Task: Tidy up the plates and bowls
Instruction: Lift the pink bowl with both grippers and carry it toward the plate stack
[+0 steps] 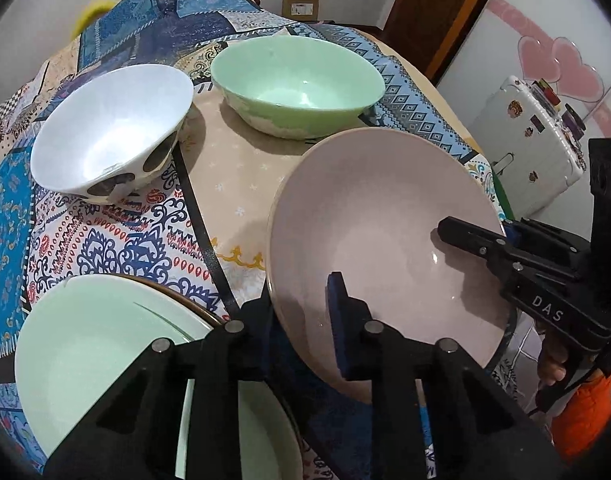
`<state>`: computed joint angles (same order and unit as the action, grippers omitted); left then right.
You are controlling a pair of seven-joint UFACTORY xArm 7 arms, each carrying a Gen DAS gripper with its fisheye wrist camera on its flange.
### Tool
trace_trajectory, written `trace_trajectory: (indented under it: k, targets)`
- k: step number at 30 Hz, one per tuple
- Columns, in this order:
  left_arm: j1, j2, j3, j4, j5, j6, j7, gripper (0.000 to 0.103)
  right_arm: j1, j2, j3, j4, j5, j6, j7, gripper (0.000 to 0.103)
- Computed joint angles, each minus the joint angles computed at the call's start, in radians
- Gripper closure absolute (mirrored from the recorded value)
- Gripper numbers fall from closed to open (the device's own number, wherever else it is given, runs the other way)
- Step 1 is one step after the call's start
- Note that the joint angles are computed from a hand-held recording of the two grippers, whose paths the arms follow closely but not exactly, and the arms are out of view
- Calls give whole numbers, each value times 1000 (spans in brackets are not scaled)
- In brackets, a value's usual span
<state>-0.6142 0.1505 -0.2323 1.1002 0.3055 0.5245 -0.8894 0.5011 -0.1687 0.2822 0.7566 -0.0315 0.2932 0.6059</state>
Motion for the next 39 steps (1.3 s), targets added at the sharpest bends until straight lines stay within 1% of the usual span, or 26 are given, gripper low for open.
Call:
trace_trajectory:
  k: [7,14,24,26,31,37,39]
  targets:
    - [0,-16,-5,-8,-11,5,0,80,-9,-25,11,7,-26,12,33,85]
    - [8,-88,-18,-56,-2,-15,-30,80,-16,-53,38,32,-70,28,78,85]
    - [56,-255,-62,-148,20,6,-97,80,-11,-39,80,99,-151,29,148,85]
    - [69,-289,-71,-166,11,14,-97,80,-12,-28,93,118,-185,32,172,85]
    - [100,-381,-93,-221,-14,30,-100,80,11,6,93,154,-208,19,193,85]
    - [134,-495,-120,-295,-43,51,-103,80,40,50,99,207,-261,20,228,85]
    - [140,-538,-120,-323,-62,59,-96,80,53,72,101,232,-280,22,239,85]
